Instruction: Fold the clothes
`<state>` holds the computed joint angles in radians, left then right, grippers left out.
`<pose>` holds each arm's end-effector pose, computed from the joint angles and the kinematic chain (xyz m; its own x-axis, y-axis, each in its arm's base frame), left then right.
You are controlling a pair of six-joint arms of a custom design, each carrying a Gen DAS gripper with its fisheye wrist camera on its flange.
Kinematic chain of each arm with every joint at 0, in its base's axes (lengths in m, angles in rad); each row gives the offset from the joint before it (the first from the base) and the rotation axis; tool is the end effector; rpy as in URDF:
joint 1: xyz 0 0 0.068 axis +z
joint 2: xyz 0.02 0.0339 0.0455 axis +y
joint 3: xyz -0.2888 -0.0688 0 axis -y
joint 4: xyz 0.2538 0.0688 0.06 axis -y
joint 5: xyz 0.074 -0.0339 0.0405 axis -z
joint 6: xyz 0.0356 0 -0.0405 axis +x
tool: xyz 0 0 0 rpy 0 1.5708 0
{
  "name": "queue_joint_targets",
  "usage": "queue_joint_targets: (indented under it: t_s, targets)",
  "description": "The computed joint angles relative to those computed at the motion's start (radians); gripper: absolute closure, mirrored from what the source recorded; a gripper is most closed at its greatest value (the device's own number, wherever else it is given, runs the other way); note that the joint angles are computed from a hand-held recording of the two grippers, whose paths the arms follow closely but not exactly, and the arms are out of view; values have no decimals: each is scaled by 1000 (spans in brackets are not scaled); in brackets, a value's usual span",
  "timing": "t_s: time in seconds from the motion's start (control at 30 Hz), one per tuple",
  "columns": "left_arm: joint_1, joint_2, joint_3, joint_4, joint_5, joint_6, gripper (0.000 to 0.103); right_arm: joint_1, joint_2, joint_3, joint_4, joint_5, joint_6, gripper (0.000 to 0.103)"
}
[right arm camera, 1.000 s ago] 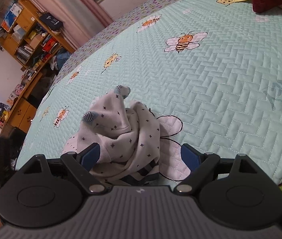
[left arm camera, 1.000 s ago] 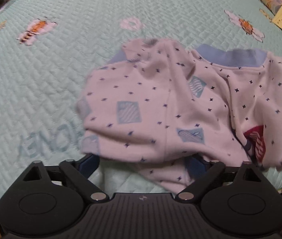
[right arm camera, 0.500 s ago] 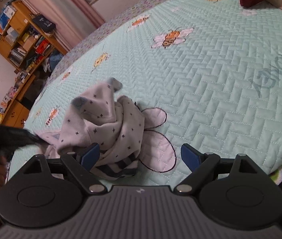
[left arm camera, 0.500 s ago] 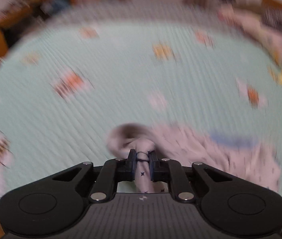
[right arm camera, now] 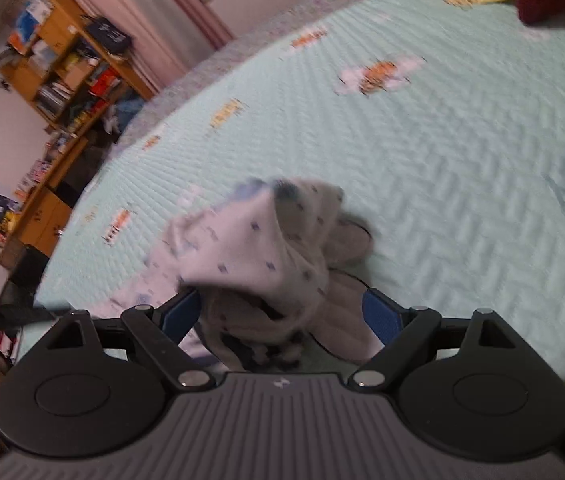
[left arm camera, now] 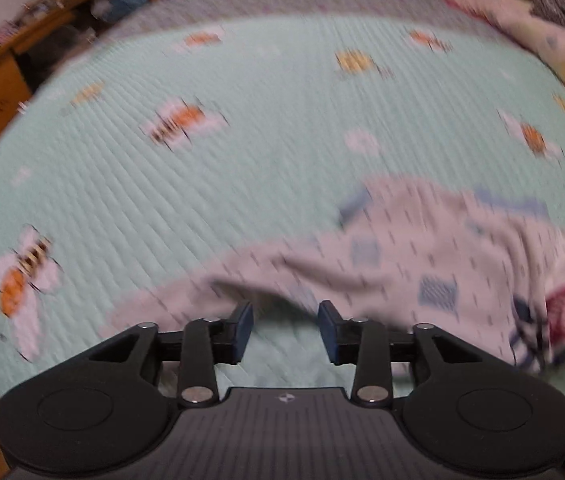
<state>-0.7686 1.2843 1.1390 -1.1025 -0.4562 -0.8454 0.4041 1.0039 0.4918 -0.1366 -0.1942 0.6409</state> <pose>0.1776 -0.1499 0.3127 -0.8440 -0.1183 -0.5232 -0.1628 0.9859 0.0397 0.1834 0.0859 0.2193 -0.7605 0.3129 -0.5690 -0.0904 0.8167 0.5699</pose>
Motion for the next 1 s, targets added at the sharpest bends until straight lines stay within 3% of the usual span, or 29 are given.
queue_joint_targets:
  t_s: [0.13, 0.2, 0.3, 0.4, 0.53, 0.63, 0.73, 0.77, 0.8, 0.83, 0.9, 1.0]
  targets:
    - [-11, -33, -52, 28, 66, -3, 49, -26, 127, 24, 57, -54, -9, 13]
    - [-11, -29, -37, 29, 64, 8, 34, -3, 191, 42, 75, -33, -23, 16]
    - [-33, -32, -24, 7, 41, -2, 23, 38, 263, 79, 94, -9, -61, 48]
    - [-28, -45, -25, 12, 48, -5, 23, 30, 297, 136, 96, -52, -8, 76]
    - [12, -74, -30, 17, 70, -18, 23, 5, 261, 228, 208, -242, 51, 81]
    - [21, -100, -28, 15, 62, -40, 23, -28, 200, 240, 517, -377, 200, 81]
    - [16, -109, -25, -5, 29, -45, 20, -85, 167, 238, 716, -377, 281, 80]
    - [18, -110, -28, -7, 24, -46, 19, -102, 148, 238, 713, -347, 250, 78]
    - [23, -112, -34, -5, 27, -44, 19, -112, 120, 237, 659, -294, 189, 70]
    - [31, -114, -43, 2, 38, -40, 19, -113, 90, 236, 579, -228, 119, 50]
    - [47, -112, -60, 17, 62, -34, 19, -104, 33, 224, 386, -55, 13, 21]
    - [56, -99, -76, 34, 85, -24, 19, -138, -30, 130, 266, 50, -21, 21]
